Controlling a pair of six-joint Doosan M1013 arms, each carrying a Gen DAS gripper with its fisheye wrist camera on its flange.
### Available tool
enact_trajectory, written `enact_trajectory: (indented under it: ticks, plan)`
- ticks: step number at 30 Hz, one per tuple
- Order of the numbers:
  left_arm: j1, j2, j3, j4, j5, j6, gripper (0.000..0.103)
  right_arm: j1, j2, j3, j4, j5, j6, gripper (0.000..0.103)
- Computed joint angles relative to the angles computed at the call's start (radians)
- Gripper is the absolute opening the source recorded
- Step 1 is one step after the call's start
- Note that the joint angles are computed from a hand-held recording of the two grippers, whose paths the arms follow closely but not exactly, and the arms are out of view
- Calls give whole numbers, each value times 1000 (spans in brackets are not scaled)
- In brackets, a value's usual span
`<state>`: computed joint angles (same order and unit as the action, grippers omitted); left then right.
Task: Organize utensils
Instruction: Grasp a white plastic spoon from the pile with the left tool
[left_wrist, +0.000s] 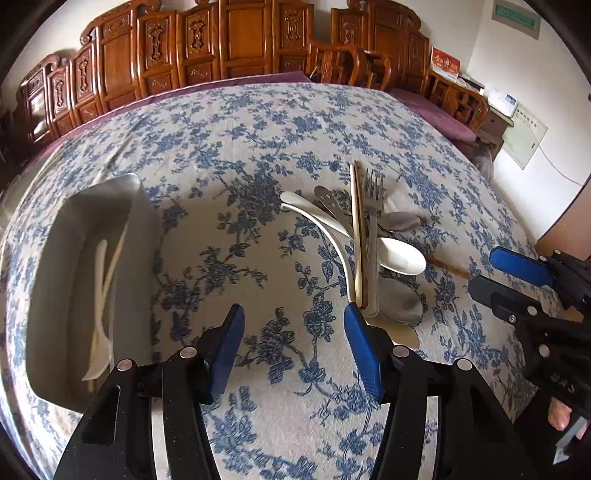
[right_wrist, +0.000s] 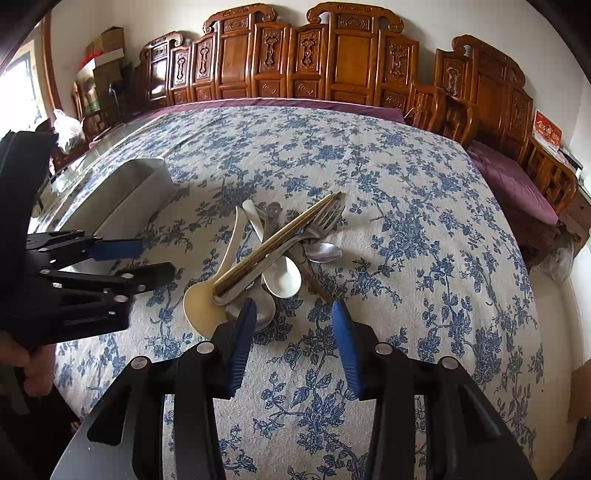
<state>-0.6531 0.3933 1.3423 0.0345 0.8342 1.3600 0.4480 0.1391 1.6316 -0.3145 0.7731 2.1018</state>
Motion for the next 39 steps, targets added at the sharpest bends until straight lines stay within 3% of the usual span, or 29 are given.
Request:
enact_trajectory:
  ticks: [4,15,21,23,31,39]
  plan:
    - [0,20,-19,-45,11,9,53,-7,-1,5,-4,3,1,45]
    - [-7,5,-3,-96,-53,30,53,-24,-11,10,-20,0,32,45]
    - [-17,38,-35,-145,41,79,53,-19,-7,9,-18,7,20,47]
    - [-14,41,-38,-166,56,84,49,-16,-6,8,-21,8,19,48]
    - [9,41,-42,-236,89,58,7,-11,-10,4,-20,17,48,50]
    - [26,15,-22,-182,76,29,2,1,-4,-10,-5,39,71,50]
